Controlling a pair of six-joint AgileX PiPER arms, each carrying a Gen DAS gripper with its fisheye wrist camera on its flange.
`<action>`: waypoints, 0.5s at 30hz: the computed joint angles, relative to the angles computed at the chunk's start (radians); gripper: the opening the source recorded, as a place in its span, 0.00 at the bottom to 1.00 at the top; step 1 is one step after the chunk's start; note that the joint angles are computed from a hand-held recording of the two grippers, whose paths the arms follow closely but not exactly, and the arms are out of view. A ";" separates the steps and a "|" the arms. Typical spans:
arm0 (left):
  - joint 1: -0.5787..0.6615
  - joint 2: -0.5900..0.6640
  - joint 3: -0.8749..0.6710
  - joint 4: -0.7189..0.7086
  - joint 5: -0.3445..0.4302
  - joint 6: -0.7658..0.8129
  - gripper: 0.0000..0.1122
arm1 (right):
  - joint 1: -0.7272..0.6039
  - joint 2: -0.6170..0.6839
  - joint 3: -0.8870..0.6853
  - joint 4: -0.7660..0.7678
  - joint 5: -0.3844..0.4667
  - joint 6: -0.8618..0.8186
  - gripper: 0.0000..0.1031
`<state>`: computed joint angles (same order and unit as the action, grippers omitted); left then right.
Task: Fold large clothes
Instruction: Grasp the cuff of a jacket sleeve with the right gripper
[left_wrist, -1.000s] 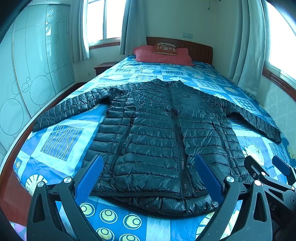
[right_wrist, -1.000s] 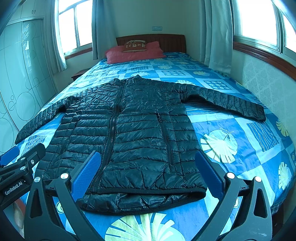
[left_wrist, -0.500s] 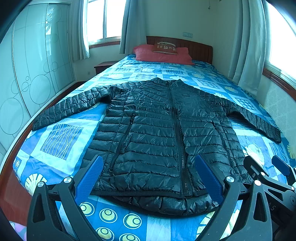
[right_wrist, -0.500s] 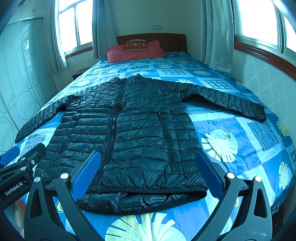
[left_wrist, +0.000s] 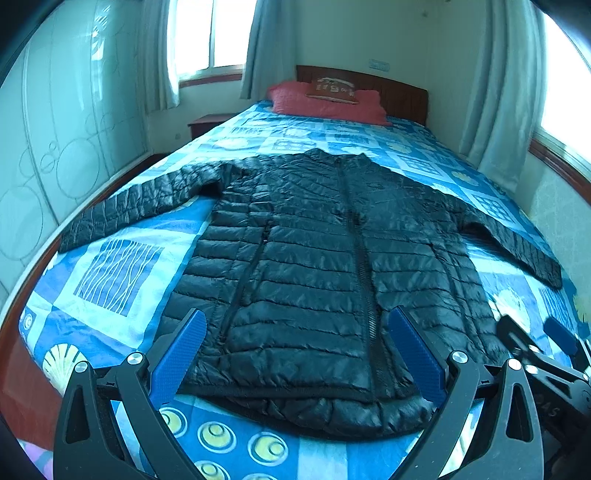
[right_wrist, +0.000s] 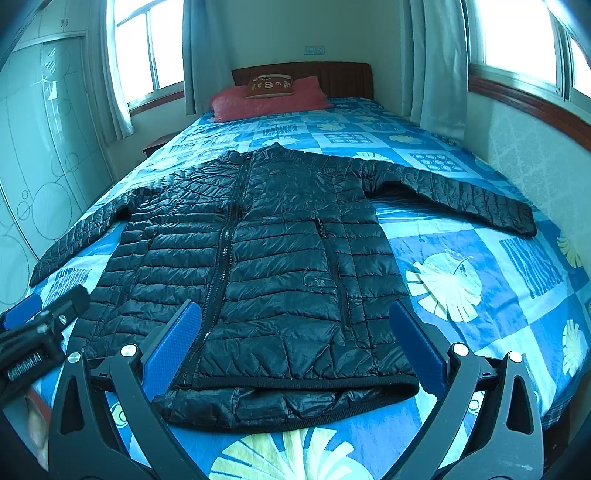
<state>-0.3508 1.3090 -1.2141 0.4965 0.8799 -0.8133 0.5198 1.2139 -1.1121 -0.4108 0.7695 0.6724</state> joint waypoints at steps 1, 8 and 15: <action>0.039 0.008 -0.001 -0.022 -0.016 0.018 0.87 | -0.032 0.007 0.002 0.031 -0.023 -0.024 0.98; 0.376 0.164 -0.062 -0.068 -0.104 0.086 0.87 | -0.358 0.143 -0.057 0.341 -0.164 -0.314 0.98; 0.668 0.451 -0.225 -0.006 -0.143 0.052 0.87 | -0.741 0.411 -0.249 0.774 -0.219 -0.660 0.98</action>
